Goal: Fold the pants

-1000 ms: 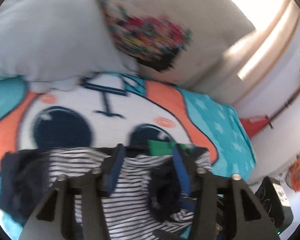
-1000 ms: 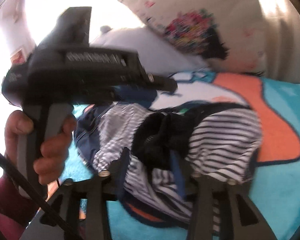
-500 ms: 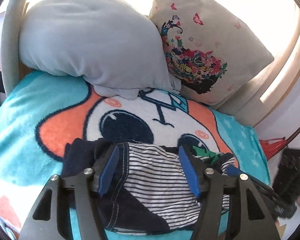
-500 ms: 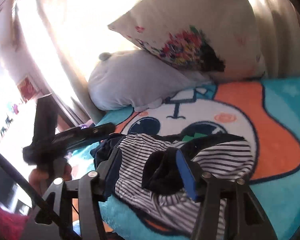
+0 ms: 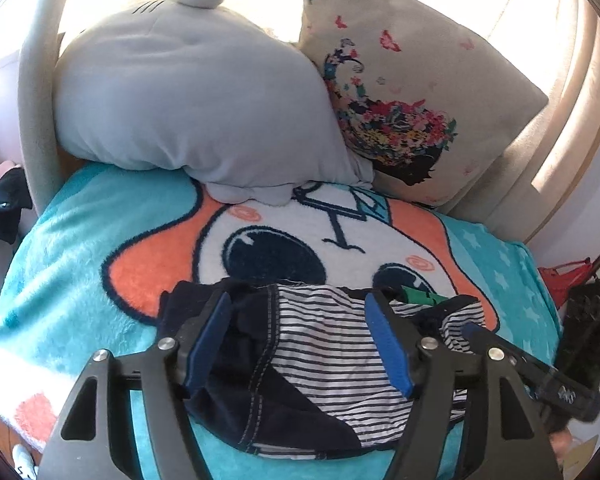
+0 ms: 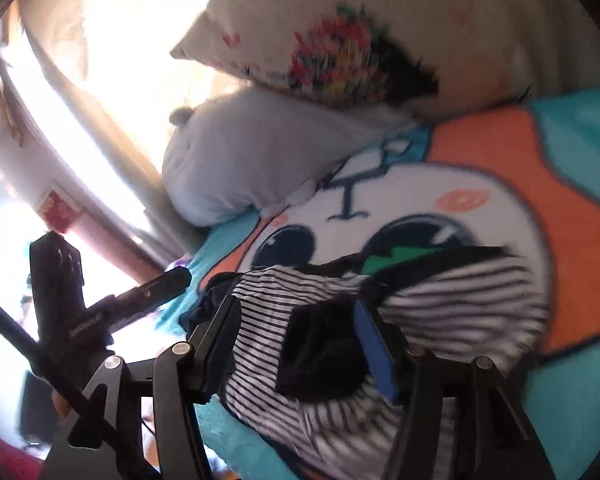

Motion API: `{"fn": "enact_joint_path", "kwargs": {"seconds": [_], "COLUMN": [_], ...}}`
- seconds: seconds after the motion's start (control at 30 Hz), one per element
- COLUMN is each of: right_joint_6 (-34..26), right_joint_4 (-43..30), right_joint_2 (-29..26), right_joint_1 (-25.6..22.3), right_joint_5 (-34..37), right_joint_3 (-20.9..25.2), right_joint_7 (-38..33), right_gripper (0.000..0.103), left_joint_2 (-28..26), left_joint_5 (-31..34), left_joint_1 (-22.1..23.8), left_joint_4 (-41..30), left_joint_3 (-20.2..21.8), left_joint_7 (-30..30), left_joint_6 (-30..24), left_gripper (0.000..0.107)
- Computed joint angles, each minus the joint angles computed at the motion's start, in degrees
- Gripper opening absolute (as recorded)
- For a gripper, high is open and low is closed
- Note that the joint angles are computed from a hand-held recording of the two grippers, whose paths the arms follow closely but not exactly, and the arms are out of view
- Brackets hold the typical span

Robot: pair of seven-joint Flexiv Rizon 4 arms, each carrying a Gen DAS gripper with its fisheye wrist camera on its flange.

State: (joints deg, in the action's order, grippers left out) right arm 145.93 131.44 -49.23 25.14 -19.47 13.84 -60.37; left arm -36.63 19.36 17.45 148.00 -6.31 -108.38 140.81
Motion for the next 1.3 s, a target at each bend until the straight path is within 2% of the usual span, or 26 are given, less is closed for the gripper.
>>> {"fn": "enact_joint_path", "kwargs": {"seconds": [0.07,0.17,0.2,0.27,0.4,0.63,0.73,0.8,0.9,1.03,1.2,1.3], "right_joint_6": [1.29,0.02,-0.73,-1.73,-0.38,-0.87,2.51,4.61,5.91,7.78,9.98,10.64], "right_joint_4": [2.51,3.51,3.51,3.72,3.78,3.03,3.58,4.16,4.69,5.52,6.42,6.68], "right_joint_2": [2.06,3.63,3.88,4.03,2.99,2.17,0.98,-0.04,-1.23,-2.45,-3.40,-3.85], "right_joint_1": [6.12,14.66,16.74,17.99,16.87,20.09,19.01,18.05,17.53,15.27,13.16,12.62], "right_joint_5": [10.99,26.26,30.25,34.05,34.72,40.45,41.30,41.22,41.85,40.03,38.13,37.80], "right_joint_3": [-2.03,-5.14,-6.06,-6.91,-6.28,-8.04,-7.01,-6.28,-6.21,-5.64,-5.39,-5.43], "right_joint_7": [-3.91,-8.01,-8.96,-10.00,-10.70,-14.18,-13.79,-13.28,-13.08,-12.01,-10.96,-10.60], "right_gripper": [0.073,0.075,0.078,0.079,0.079,0.080,0.082,0.082,0.082,0.082,0.083,0.083], "left_joint_2": [0.32,0.66,0.73,0.82,0.95,0.46,0.57,0.83,0.94,1.10,1.02,0.61], "left_joint_5": [-1.85,-9.96,-11.75,-13.38,-15.62,-17.19,-17.38,-18.83,-21.95,-23.92,-28.14,-28.61], "left_joint_1": [-2.28,-10.24,-11.77,-13.17,-15.20,-17.28,-18.14,-20.40,-24.23,-26.08,-30.75,-31.27], "left_joint_4": [-0.06,0.66,0.84,1.11,1.87,0.85,-1.04,-2.14,-3.46,-4.69,-5.60,-6.11], "left_joint_3": [0.87,4.43,4.87,4.82,4.84,3.58,2.18,2.12,2.59,2.20,3.75,3.37], "left_joint_7": [1.05,4.27,4.98,5.73,6.54,6.11,5.79,6.56,8.18,8.54,10.18,10.48], "left_joint_6": [-0.09,1.16,1.18,0.84,0.64,0.39,-1.97,-3.52,-5.69,-8.90,-9.93,-10.54], "left_gripper": [0.071,0.073,0.073,0.074,0.076,0.078,0.078,0.078,0.078,0.078,0.078,0.078]}}
